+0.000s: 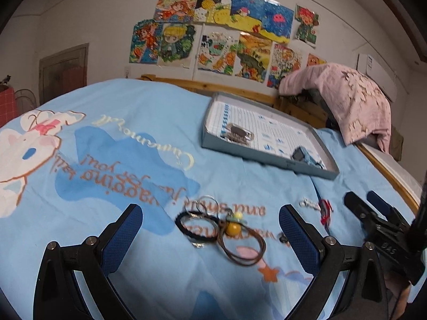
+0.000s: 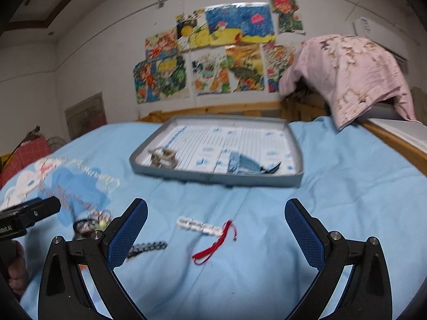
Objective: Organize jewelry
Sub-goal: 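Grasp the yellow-bead keyring with the left tool while the right tool grasps the red lanyard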
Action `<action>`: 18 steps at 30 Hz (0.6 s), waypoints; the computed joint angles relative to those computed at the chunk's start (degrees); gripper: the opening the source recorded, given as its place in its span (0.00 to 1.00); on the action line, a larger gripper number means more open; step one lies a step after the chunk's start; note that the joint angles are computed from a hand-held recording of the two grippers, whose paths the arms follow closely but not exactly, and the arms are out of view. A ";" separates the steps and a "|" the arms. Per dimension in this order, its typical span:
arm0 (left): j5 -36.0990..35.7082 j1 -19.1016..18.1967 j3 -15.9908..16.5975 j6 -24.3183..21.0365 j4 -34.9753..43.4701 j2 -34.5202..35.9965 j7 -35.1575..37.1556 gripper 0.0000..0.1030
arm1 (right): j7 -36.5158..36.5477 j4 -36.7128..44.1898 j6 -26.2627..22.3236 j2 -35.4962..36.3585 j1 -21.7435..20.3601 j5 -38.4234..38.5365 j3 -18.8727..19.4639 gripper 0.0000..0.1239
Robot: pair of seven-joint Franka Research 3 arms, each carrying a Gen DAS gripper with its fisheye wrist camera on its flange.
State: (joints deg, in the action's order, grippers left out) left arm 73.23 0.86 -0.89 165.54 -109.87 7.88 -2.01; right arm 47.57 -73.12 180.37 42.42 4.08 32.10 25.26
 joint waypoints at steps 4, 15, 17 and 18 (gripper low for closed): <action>-4.34 0.02 -0.48 0.52 0.05 1.11 5.34 0.99 | 0.14 1.06 -2.20 0.98 0.50 -0.35 -0.73 0.64; -30.80 0.65 -1.36 3.32 -1.52 4.07 27.89 0.60 | 3.44 6.75 -12.32 4.13 4.15 1.41 -7.24 0.35; -32.77 0.17 -1.06 3.60 -1.66 4.28 29.64 0.55 | 5.29 7.70 -13.48 4.63 5.48 0.74 -9.32 0.33; -33.50 -0.02 -0.86 3.79 -1.78 4.32 30.39 0.52 | 5.75 7.84 -13.70 4.74 5.76 0.56 -9.77 0.33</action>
State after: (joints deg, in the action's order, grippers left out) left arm 39.73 0.84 -1.75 169.33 -111.65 12.20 28.38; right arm 53.32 -65.28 166.67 47.15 9.84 32.65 15.49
